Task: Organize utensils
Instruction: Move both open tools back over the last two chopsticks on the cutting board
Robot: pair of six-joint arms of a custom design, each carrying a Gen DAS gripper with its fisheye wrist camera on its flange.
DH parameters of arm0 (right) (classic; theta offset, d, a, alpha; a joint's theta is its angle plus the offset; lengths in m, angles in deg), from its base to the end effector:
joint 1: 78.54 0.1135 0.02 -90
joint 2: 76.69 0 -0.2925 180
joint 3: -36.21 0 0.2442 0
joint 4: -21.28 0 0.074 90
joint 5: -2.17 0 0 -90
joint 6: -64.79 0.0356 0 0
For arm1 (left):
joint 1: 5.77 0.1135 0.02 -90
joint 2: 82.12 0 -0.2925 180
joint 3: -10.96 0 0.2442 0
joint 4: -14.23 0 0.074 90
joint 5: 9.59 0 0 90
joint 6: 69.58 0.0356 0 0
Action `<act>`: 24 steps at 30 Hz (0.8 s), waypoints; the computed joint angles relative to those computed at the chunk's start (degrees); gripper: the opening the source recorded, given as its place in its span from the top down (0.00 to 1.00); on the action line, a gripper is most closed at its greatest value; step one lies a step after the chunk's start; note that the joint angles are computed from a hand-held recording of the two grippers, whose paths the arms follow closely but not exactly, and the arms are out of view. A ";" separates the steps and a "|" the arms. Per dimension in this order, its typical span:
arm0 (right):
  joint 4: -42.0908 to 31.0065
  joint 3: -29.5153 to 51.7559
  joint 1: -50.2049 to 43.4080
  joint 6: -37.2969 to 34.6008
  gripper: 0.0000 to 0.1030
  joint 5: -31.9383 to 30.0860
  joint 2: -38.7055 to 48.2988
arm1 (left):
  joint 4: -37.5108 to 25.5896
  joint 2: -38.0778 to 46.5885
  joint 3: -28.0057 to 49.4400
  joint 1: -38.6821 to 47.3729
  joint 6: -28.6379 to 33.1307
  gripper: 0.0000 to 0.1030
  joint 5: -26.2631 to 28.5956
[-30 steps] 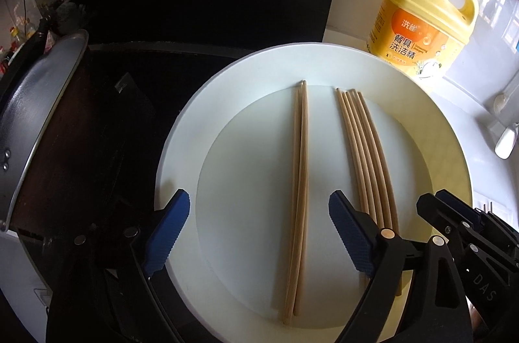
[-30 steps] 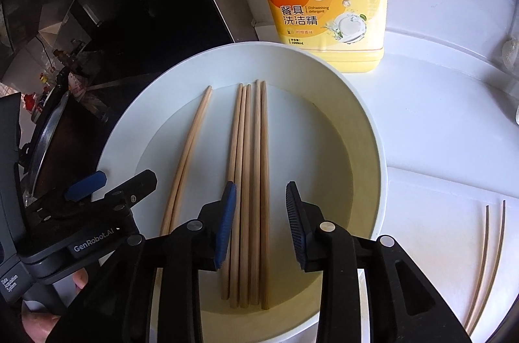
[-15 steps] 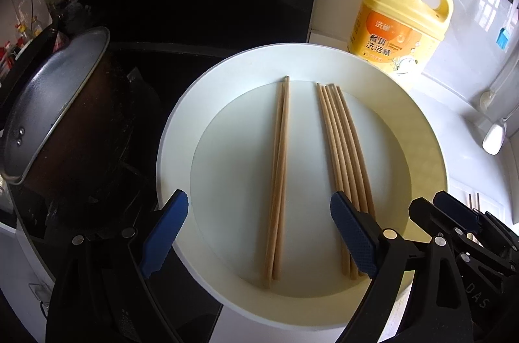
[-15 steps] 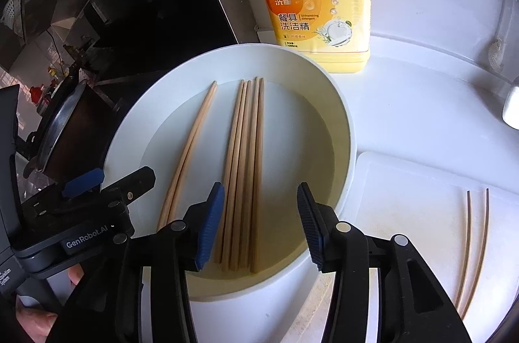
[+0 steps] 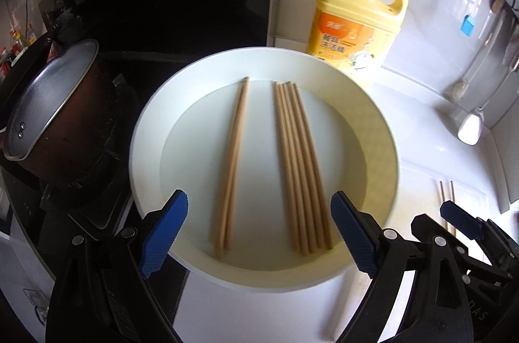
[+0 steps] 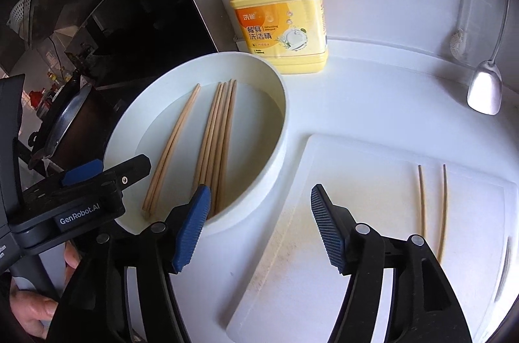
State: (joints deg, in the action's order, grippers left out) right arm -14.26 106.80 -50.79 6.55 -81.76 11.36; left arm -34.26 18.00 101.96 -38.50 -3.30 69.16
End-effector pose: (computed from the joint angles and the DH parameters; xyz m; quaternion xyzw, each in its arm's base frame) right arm 0.2751 0.1405 0.2452 0.0499 0.9458 0.1137 0.3000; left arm 0.3157 -0.1947 0.2708 0.0478 0.9549 -0.0483 0.2891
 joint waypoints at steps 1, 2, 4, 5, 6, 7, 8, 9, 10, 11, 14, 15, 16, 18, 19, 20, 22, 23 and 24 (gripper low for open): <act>-0.14 -0.96 -0.34 -0.24 0.39 0.02 -1.04 | 0.15 -0.09 -0.04 -0.64 -0.26 0.14 -0.13; -0.44 -2.01 -0.60 -0.38 0.39 0.20 -2.18 | 0.05 0.06 0.21 -1.38 -0.63 0.14 -0.44; -0.71 -4.11 -1.38 -0.54 0.39 0.26 -4.30 | -0.51 0.53 1.04 -2.77 -1.41 0.14 -0.69; -0.78 -5.35 -1.85 -0.61 0.39 0.27 -5.61 | -0.79 0.76 1.44 -3.43 -1.79 0.14 -0.72; -0.87 -6.68 -2.31 -0.71 0.39 0.46 -7.04 | -1.10 0.99 1.84 -4.11 -2.18 0.14 -0.78; -1.11 -7.74 -2.67 -0.78 0.39 0.77 -8.27 | -1.41 1.21 2.28 -4.82 -2.53 0.14 -0.78; -1.48 -8.83 -3.20 -0.90 0.39 1.04 -9.60 | -1.64 1.27 2.58 -5.46 -2.75 0.14 -0.75; -1.78 -9.93 -3.81 -1.05 0.39 1.14 -10.92 | -1.94 1.00 2.57 -6.26 -3.02 0.14 -0.82; -2.11 -11.07 -4.56 -1.18 0.39 1.11 -12.31 | -2.13 1.10 2.78 -6.99 -3.26 0.14 -0.88; -2.46 -12.22 -5.42 -1.31 0.39 1.01 -13.76 | -2.39 1.56 3.34 -7.71 -3.47 0.14 -0.96; -3.42 -15.87 -7.82 -1.36 0.39 0.98 -18.21 | -3.31 2.95 4.93 -9.99 -3.84 0.12 -1.85; -3.81 -16.96 -8.88 -1.45 0.39 0.77 -19.51 | -3.33 3.47 5.30 -10.82 -3.94 0.11 -2.13; -4.15 -18.04 -9.97 -1.60 0.39 0.53 -20.73 | -3.49 3.83 5.68 -11.53 -3.88 0.11 -2.40; -4.65 -20.23 -12.20 -2.07 0.39 0.02 -23.04 | -4.46 5.13 7.19 -13.15 -3.87 0.11 -2.72; -5.06 -21.14 -13.16 -2.25 0.39 -0.19 -24.21 | -4.98 5.81 7.84 -13.98 -4.20 0.11 -3.01; -5.65 -21.89 -13.57 -2.12 0.39 -0.01 -25.45 | -5.53 6.55 8.60 -14.72 -4.51 0.10 -3.35; -6.17 -23.34 -15.51 -2.99 0.39 -0.16 -27.39 | -6.50 7.91 10.01 -15.81 -5.16 0.10 -3.71; -6.37 -23.86 -16.36 -3.34 0.39 -0.18 -28.14 | -6.53 8.40 10.37 -16.28 -5.37 0.10 -3.53; -6.35 -24.64 -17.78 -4.05 0.39 -0.65 -28.98 | -6.65 8.89 10.77 -16.71 -5.63 0.10 -3.37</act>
